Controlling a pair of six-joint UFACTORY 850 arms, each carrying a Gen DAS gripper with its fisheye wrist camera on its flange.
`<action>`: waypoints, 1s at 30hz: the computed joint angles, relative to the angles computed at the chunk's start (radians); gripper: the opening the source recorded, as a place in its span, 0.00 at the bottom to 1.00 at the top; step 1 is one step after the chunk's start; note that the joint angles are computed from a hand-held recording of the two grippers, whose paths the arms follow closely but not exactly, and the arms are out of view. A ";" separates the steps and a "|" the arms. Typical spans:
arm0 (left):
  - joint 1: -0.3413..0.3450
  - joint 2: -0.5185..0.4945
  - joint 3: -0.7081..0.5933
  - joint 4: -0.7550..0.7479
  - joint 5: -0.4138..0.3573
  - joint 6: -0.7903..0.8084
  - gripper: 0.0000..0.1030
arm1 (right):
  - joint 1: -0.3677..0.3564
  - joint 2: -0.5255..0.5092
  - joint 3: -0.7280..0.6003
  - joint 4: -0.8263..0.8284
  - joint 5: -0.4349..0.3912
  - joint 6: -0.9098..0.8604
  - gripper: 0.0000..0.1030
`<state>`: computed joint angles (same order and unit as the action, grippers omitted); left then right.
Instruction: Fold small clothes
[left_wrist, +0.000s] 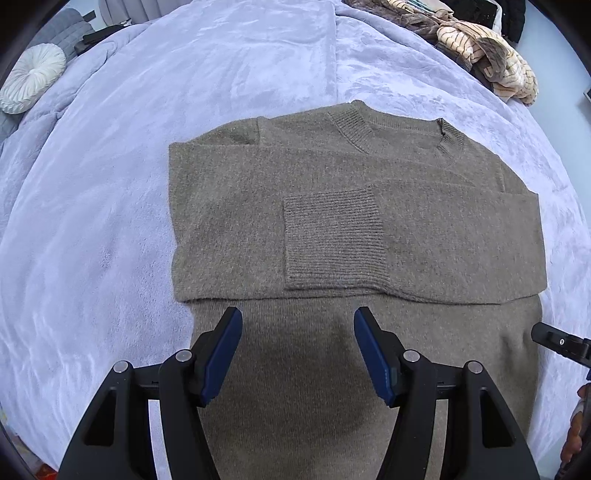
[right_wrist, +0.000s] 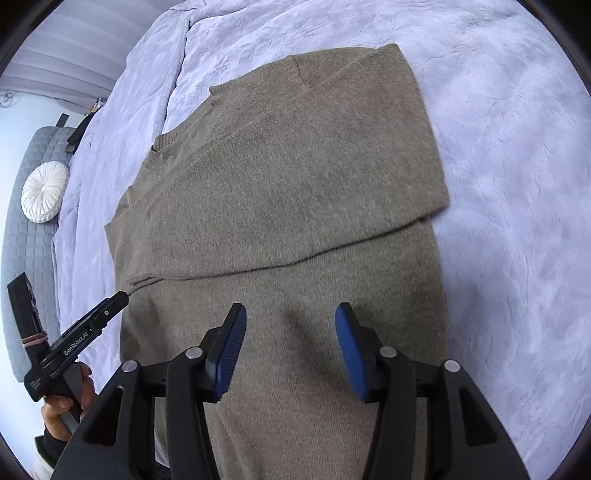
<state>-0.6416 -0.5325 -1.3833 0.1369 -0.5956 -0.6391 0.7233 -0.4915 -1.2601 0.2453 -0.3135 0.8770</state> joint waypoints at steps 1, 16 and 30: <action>0.000 0.000 -0.001 -0.007 -0.005 0.003 0.76 | -0.005 0.025 0.040 0.026 0.014 -0.029 0.57; -0.025 0.047 0.036 0.076 -0.045 -0.027 1.00 | 0.022 0.112 0.118 -0.271 0.007 0.219 0.81; -0.016 0.072 0.087 -0.034 -0.073 0.049 1.00 | 0.015 0.090 0.112 0.138 0.006 -0.137 0.82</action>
